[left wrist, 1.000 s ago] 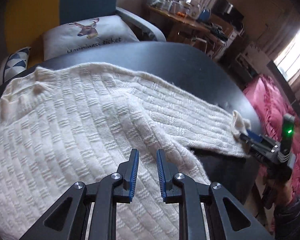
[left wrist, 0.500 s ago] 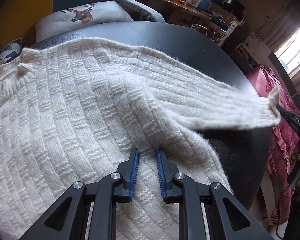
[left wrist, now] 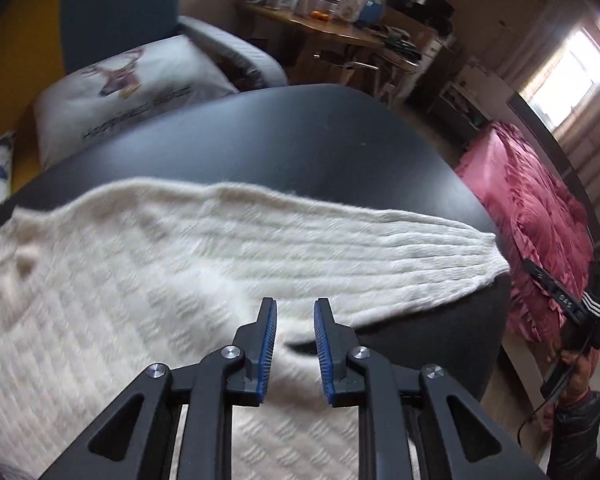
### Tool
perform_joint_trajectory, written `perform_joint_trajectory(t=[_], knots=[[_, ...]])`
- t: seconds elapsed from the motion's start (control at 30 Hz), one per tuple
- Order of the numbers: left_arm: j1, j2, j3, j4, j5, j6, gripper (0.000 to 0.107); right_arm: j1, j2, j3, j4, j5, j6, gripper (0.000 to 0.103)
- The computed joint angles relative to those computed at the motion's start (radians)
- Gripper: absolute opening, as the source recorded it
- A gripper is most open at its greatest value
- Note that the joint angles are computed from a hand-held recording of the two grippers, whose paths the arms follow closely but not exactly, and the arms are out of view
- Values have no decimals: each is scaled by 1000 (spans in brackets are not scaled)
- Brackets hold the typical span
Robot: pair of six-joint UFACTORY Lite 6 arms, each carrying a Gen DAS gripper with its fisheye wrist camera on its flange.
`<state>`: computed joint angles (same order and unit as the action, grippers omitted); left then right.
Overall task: Fold clothes
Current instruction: 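Grasp the folded sleeve cuff with the right gripper and straighten it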
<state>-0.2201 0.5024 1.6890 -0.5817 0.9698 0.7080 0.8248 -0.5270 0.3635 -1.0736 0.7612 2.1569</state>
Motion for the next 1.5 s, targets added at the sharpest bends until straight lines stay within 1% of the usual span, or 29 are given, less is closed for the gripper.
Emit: perform_joint_trajectory(t=[0.07,0.1,0.13,0.17,0.27,0.37,0.43,0.47,0.53,0.6,0.63,0.67,0.7,0.73,0.77,0.8,0.83,0.9,1.0,1.1,1.13,1.17,1.27,1.3,1.33,1.4,1.43,1.47,1.5], knots=[[-49,36,47,6,21,19,25,-64,120,87,-22,-68,-79,23],[-77,54,64,21,23,29,26,-90,186,129,-30,-101,-113,59],[-105,76,88,44,28,35,28,-113,249,168,-40,-132,-141,86],[-131,100,112,74,35,37,30,-131,300,200,-52,-160,-167,89],[-204,173,185,175,49,26,34,-172,455,297,-5,-199,-303,89],[-268,283,284,294,46,-39,36,-215,555,352,56,-234,-412,89],[-291,364,357,346,58,-82,36,-230,570,337,40,-256,-391,89],[-294,376,357,348,46,-87,37,-235,576,326,26,-268,-371,89],[-293,331,267,322,-36,-71,37,-240,583,306,-7,-283,-328,90],[-307,244,117,328,-158,-44,26,-232,579,291,-43,-281,-285,91],[-315,203,51,330,-212,-47,13,-228,578,283,-61,-280,-263,91],[-317,175,9,323,-244,-62,8,-222,582,282,-77,-275,-243,91],[-311,160,-8,294,-251,-61,6,-214,590,284,-90,-268,-224,91],[-293,155,-5,228,-236,-39,2,-204,600,289,-107,-256,-202,84],[-265,153,10,125,-204,1,2,-197,601,293,-119,-245,-187,76],[-242,157,32,48,-176,23,2,-192,595,294,-128,-236,-178,48],[-230,175,68,11,-153,20,2,-195,590,304,-118,-228,-194,11],[-223,226,152,-13,-121,-8,2,-215,589,340,-81,-208,-258,13],[-272,301,214,96,-134,-94,0,-262,614,384,-73,-180,-313,13],[-321,276,109,155,-235,-102,0,-314,668,400,-90,-193,-321,13],[-328,272,95,162,-245,-107,0,-331,686,407,-96,-197,-323,14],[-323,275,104,152,-231,-113,0,-347,706,414,-101,-200,-325,14],[-275,268,107,55,-188,-75,2,-371,679,376,-146,-233,-259,23],[-254,244,79,17,-192,-54,3,-384,661,347,-184,-261,-205,35],[-231,215,42,-21,-201,-25,5,-405,608,296,-238,-301,-132,46],[-182,163,-27,-91,-217,37,7,-459,461,186,-347,-382,8,47],[-156,151,-47,-106,-228,54,7,-485,376,132,-367,-401,42,47],[-128,149,-56,-107,-242,58,7,-512,283,81,-349,-408,38,48],[-101,149,-63,-107,-256,62,7,-555,216,47,-308,-439,-5,50]])
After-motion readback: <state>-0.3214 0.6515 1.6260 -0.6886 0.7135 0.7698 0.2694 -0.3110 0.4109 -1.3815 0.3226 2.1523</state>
